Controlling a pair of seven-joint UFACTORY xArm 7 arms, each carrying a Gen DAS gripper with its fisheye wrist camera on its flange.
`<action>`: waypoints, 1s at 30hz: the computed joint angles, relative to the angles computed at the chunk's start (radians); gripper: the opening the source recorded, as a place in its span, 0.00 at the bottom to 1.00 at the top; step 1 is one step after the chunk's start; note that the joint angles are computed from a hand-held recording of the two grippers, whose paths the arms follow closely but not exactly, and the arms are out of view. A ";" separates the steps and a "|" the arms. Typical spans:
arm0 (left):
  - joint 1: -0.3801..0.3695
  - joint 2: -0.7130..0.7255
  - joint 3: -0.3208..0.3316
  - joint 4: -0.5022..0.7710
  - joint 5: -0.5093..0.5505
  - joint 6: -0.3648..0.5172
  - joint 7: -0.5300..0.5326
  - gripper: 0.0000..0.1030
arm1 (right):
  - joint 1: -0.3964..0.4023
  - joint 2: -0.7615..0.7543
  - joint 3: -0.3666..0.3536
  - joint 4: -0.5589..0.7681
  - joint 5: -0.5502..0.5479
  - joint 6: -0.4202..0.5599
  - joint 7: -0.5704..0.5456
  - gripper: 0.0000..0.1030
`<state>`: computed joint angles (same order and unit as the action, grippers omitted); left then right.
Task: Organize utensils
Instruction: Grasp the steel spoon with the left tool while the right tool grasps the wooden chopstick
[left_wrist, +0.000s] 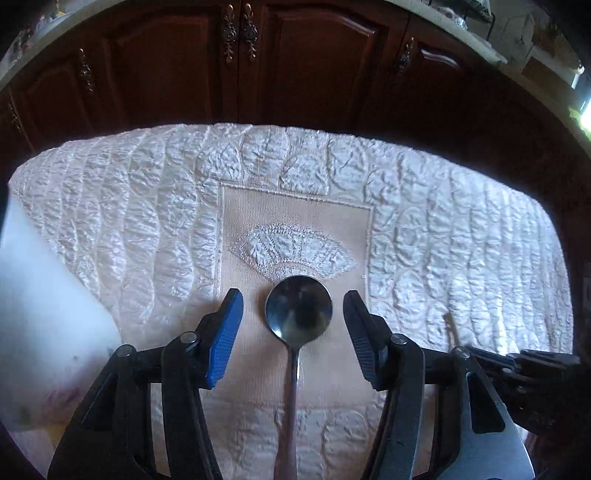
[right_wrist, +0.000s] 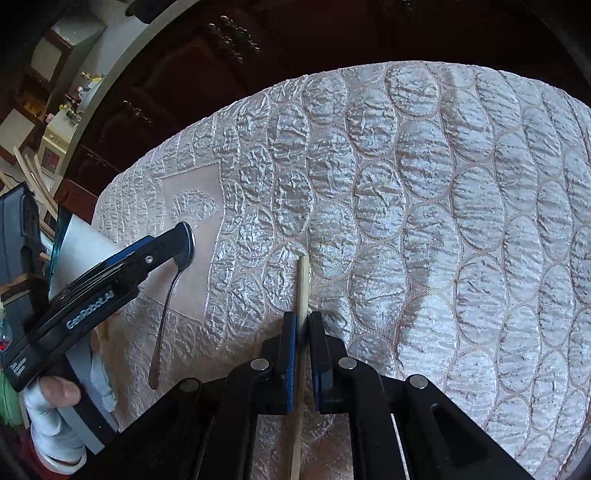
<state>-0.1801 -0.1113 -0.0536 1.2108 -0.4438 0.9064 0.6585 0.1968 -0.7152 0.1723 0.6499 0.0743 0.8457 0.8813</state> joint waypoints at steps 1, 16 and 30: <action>-0.001 0.015 -0.004 0.009 0.013 0.003 -0.010 0.45 | 0.003 -0.006 -0.004 -0.006 0.003 -0.004 -0.003 0.06; 0.089 -0.163 0.094 -0.108 0.027 0.242 0.094 0.37 | 0.085 -0.009 0.009 0.006 0.057 -0.002 -0.038 0.06; 0.168 -0.108 0.167 0.009 0.024 0.459 0.427 0.38 | 0.125 0.051 0.012 0.067 0.089 0.054 -0.097 0.21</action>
